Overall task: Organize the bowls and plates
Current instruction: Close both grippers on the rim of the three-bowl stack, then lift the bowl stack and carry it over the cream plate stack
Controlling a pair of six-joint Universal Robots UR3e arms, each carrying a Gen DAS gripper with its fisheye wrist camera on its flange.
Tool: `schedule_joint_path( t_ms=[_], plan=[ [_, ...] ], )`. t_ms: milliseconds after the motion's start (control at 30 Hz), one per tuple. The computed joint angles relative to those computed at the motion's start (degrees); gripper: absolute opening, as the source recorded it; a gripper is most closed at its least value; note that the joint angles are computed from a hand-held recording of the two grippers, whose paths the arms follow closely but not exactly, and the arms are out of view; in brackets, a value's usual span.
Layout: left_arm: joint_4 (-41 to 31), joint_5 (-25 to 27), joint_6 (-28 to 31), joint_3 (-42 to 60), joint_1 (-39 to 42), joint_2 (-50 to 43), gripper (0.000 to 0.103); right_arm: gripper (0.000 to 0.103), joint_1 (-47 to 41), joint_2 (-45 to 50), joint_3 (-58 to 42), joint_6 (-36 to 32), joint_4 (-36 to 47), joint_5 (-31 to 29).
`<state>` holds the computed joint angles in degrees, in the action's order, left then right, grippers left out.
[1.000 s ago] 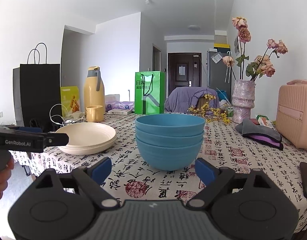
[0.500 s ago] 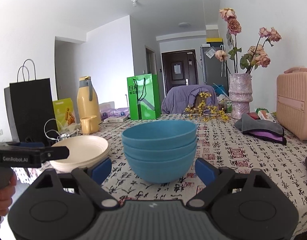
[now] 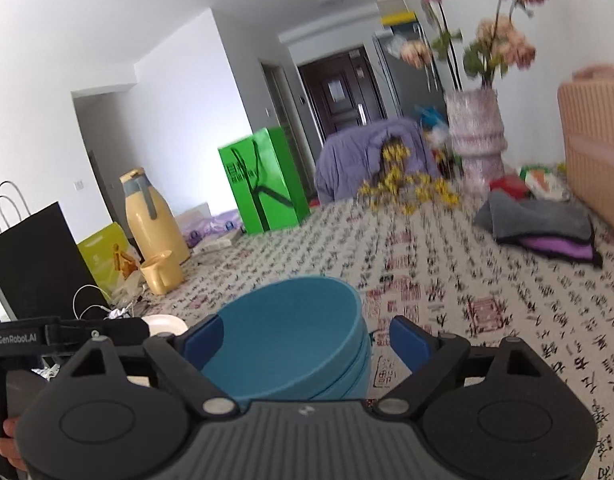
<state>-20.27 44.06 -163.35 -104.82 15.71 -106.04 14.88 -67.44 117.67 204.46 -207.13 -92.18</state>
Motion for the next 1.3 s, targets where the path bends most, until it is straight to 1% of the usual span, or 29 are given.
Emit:
schedule_joint_path(
  t_ms=[133,167,233,333,367,400,433,467,500,567,633,767,867,933,1000,1033,1100,1167,1300],
  plan=[
    [-13.68,1.70,1.68,12.61,-3.77,-7.14,0.099,0.089,-7.07,0.28,-2.75,2.26,8.17,11.78],
    [-17.52,2.08,2.00,15.74,-4.39,-8.95,0.097,0.087,-8.48,0.58,-3.32,2.59,9.81,14.29],
    [-23.97,3.48,2.27,21.60,-5.71,-12.22,0.091,0.085,-10.71,1.08,-4.81,2.66,13.58,17.98],
    [-29.80,5.93,3.50,28.22,-7.38,-16.05,0.080,0.082,-13.26,1.92,-7.76,1.63,20.20,22.87],
    [-31.52,6.34,3.65,30.39,-7.77,-17.30,0.074,0.080,-13.90,2.11,-9.01,1.13,22.72,24.24],
    [-33.94,6.57,3.90,32.82,-7.98,-18.61,0.070,0.075,-14.49,2.51,-10.42,0.39,25.20,25.59],
    [-37.94,6.63,4.55,36.16,-8.12,-20.21,0.068,0.072,-14.95,2.96,-12.08,-0.20,28.04,26.65],
    [-41.96,6.48,5.33,39.37,-8.20,-21.69,0.063,0.067,-15.09,3.41,-13.51,-0.34,30.50,27.07],
    [-45.88,6.80,5.87,42.73,-8.39,-23.15,0.061,0.062,-15.32,3.86,-14.75,-0.65,32.76,27.65],
    [-49.93,7.71,6.58,46.86,-8.71,-25.25,0.056,0.057,-15.79,4.69,-16.48,-1.11,36.46,29.09],
    [-52.95,7.71,7.05,49.99,-8.71,-26.90,0.055,0.054,-16.75,5.53,-17.14,-1.24,38.54,31.44],
    [-56.02,7.68,6.22,54.35,-8.72,-29.23,0.052,0.052,-17.79,6.92,-17.75,-0.32,38.85,33.85],
    [-56.48,7.93,4.61,55.88,-9.05,-30.19,0.049,0.052,-18.26,7.63,-19.56,-1.20,41.81,35.01],
    [-53.70,9.10,1.92,53.73,-9.77,-29.03,0.046,0.052,-18.20,7.84,-21.67,-2.92,46.16,35.45],
    [-48.83,9.99,0.76,49.47,-10.46,-26.90,0.043,0.043,-17.80,7.85,-23.26,-3.80,49.52,34.65],
    [-47.02,9.70,0.35,47.49,-10.43,-25.98,0.042,0.043,-17.65,7.57,-23.12,-4.11,49.83,34.18],
    [-46.54,8.30,0.24,46.26,-9.87,-25.59,0.040,0.041,-18.31,6.67,-20.81,-3.74,48.07,35.03],
    [-47.32,7.37,0.84,46.00,-9.49,-25.42,0.040,0.039,-19.17,5.69,-17.04,-2.81,44.28,36.02],
    [-46.23,7.17,1.28,44.13,-9.65,-24.34,0.040,0.038,-19.82,4.31,-12.75,-1.08,39.85,36.31]
  ],
)
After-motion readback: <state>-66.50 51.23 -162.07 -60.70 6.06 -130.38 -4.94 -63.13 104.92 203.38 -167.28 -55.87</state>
